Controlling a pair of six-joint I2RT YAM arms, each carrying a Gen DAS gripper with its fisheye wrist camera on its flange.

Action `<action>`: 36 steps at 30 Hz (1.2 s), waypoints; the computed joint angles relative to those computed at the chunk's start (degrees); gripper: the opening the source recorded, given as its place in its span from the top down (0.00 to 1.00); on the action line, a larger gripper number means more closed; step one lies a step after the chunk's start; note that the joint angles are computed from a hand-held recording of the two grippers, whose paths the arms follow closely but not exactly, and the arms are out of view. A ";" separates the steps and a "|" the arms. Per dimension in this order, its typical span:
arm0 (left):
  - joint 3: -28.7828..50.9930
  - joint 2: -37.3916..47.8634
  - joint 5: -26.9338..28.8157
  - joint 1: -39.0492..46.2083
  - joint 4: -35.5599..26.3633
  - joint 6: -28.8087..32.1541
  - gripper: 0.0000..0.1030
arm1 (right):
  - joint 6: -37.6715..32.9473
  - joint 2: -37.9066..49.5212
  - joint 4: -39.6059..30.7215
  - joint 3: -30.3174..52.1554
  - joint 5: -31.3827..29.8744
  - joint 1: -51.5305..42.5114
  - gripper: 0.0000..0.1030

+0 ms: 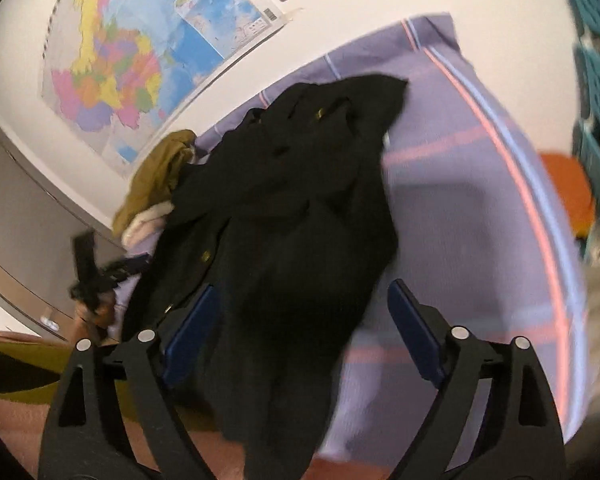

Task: Fold large clothes

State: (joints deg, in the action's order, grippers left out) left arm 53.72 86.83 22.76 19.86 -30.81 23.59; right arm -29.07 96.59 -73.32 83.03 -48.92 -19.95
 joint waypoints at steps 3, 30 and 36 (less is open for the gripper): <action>-3.19 -3.06 3.55 2.33 -1.72 0.72 0.23 | -3.78 -3.12 -1.33 -5.71 -1.58 -2.11 0.09; -10.94 -7.46 15.48 -1.22 -6.15 -7.82 0.88 | -8.76 -3.89 -3.54 -16.25 -12.82 1.79 0.77; -6.96 -8.78 22.89 4.90 -12.62 -3.75 0.90 | -10.95 -7.20 -7.79 -15.21 -18.91 -0.99 0.82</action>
